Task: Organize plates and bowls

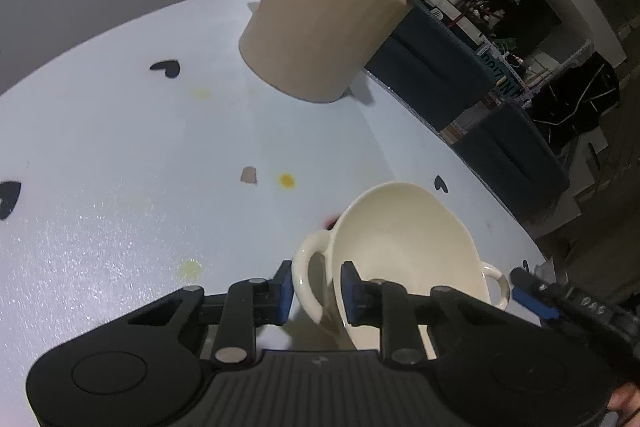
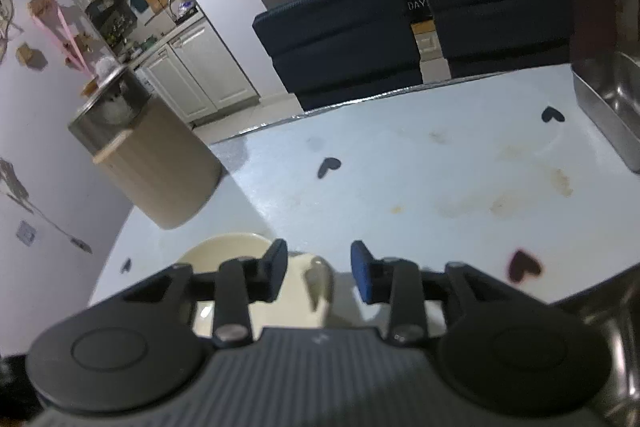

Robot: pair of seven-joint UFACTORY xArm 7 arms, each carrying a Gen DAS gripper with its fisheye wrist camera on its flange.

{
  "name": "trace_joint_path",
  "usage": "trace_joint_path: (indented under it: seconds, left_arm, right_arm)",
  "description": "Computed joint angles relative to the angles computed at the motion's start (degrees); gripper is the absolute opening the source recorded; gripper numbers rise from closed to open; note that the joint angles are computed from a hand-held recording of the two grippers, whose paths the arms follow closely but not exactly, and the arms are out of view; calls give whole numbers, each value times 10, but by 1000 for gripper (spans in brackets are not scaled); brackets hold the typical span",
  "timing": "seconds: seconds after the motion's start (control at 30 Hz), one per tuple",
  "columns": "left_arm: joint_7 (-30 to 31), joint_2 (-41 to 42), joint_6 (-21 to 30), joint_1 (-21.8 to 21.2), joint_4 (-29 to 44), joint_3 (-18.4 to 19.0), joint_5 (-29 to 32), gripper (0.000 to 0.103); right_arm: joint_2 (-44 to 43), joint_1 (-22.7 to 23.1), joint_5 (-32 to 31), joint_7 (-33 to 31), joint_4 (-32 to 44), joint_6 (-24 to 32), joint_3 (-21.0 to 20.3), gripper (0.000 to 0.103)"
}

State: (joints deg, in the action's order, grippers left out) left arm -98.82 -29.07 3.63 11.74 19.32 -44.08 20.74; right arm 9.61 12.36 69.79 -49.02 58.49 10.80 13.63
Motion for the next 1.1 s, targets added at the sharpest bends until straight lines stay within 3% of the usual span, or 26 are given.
trace_joint_path:
  seconds: [0.03,0.07,0.2,0.33,0.47,0.63,0.7,0.8,0.93,1.1]
  left_arm:
    - [-1,2,0,-2,0,2,-2,25]
    - [-3,2,4,-5,0,3,-4,25]
    - [-1,2,-5,-14,-7,15,-6,23]
    - [30,-1,13,-50,-11,52,-8,23]
    - [56,-15,3,-76,-32,86,-11,23]
    - [84,-9,6,-73,-27,87,-16,23]
    - [85,-7,2,-62,-26,79,-14,23]
    - [96,-3,0,-52,-22,73,-11,24]
    - [107,5,-7,-43,-20,69,-10,24]
    - [120,17,-19,-29,-18,61,-11,24]
  right_arm:
    - [4,5,-39,31,0,3,-9,37]
    - [11,5,-60,48,4,7,-11,26]
    - [16,-19,-41,22,9,46,2,12]
    - [8,-4,-62,10,-8,8,7,11]
    - [-7,-12,-75,6,-16,58,0,11]
    - [-6,-13,-66,-37,-7,100,-11,27]
    - [1,-1,-105,-12,-2,91,-16,34]
    - [14,7,-178,42,5,88,-19,35]
    - [27,-2,-207,65,18,94,-9,34]
    - [42,-7,-232,92,33,108,-1,26]
